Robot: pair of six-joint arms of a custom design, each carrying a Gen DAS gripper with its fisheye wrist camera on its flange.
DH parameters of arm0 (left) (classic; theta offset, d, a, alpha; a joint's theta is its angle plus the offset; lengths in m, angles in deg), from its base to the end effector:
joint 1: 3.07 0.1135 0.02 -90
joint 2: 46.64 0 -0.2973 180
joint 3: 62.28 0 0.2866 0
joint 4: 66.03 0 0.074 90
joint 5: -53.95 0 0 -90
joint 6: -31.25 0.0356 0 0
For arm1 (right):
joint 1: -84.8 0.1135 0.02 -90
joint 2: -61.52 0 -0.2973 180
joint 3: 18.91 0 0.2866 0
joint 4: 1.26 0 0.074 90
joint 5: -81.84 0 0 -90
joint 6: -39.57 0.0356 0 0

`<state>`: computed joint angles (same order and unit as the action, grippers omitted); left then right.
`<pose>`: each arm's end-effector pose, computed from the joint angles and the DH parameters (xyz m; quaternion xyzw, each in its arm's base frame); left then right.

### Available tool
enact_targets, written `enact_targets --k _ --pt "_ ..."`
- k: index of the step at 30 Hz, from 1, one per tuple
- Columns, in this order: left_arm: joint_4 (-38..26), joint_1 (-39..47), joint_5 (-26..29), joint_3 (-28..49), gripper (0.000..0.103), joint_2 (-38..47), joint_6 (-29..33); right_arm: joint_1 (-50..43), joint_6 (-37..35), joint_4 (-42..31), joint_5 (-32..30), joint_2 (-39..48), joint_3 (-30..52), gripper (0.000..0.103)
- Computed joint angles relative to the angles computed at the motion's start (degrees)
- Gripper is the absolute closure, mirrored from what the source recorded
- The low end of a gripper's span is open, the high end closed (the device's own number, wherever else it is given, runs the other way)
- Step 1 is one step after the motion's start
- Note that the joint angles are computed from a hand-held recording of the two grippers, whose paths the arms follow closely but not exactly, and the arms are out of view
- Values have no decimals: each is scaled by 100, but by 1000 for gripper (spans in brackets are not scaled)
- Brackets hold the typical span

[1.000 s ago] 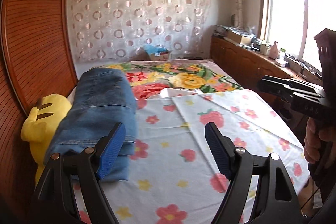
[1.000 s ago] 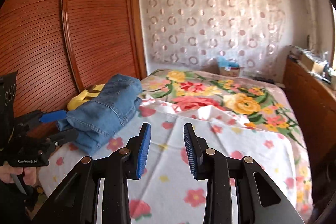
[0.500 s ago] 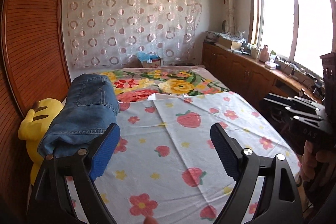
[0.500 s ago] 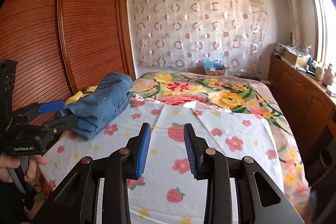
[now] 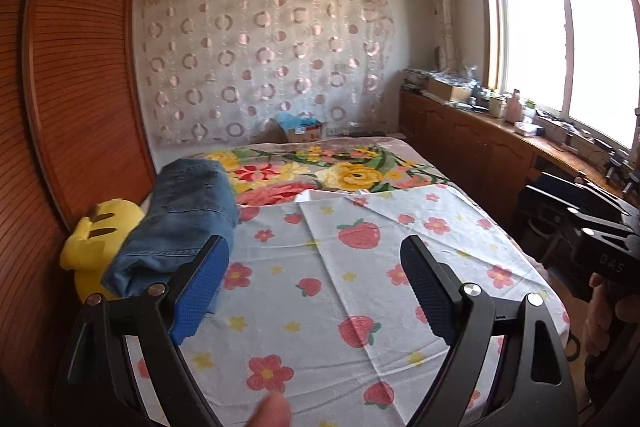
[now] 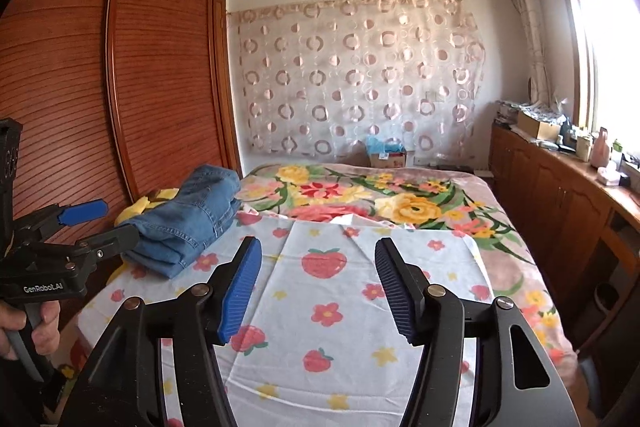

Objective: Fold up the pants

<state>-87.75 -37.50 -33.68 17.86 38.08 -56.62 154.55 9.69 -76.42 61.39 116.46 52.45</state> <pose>0.3098 -0.2141 0.3381 0.2767 0.8030 -0.1636 0.5019 0.0898 0.1470 0.3640 0.0867 0.8011 -0.0322 0.5913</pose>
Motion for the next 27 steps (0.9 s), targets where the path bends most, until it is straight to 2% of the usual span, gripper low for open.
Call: enact_targets --k 3,4,10,21,27 --pt "8 8 22 -63 15 -69 -34 141 523 -463 155 143 114 40" --pt "21 13 43 -84 15 -79 -31 45 305 -245 120 66 35 39" --pt "29 -5 -9 -133 15 -111 -12 13 309 -148 133 -45 -99 39" --pt "25 -8 -12 -152 15 -133 -15 -266 -522 670 17 -148 -250 39" --pt "48 -11 -15 -197 15 -160 -29 -306 -608 819 -8 -147 -319 39"
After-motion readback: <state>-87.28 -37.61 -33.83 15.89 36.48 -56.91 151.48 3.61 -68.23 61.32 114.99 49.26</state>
